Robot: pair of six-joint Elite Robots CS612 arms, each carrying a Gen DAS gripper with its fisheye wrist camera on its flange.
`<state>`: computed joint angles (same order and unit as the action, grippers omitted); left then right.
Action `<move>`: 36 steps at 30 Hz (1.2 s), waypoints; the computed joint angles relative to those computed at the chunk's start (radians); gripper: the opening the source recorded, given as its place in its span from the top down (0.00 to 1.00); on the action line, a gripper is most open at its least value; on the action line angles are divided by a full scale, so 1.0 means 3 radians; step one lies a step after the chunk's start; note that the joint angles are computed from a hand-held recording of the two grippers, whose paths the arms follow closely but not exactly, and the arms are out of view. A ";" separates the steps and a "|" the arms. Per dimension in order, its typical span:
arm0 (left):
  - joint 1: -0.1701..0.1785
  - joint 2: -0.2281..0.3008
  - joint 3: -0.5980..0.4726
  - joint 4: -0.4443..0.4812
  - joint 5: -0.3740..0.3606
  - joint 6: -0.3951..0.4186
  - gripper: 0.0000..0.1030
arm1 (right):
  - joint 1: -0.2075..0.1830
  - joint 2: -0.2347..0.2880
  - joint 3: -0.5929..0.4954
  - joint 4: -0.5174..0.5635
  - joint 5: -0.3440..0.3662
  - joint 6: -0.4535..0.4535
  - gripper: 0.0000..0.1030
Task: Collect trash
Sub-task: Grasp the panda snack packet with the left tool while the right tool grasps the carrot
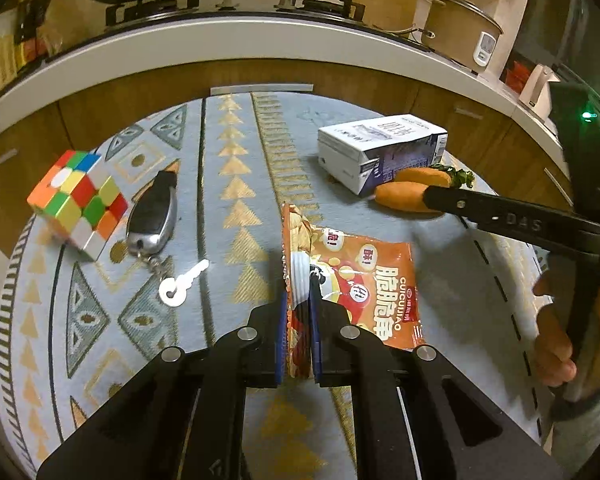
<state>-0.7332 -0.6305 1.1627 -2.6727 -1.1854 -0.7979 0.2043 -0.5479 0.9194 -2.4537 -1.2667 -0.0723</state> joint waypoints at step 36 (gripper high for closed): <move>-0.0001 -0.0083 0.0193 -0.0140 -0.0161 -0.0039 0.93 | 0.0207 0.0068 -0.0084 -0.0040 -0.0312 -0.0647 0.43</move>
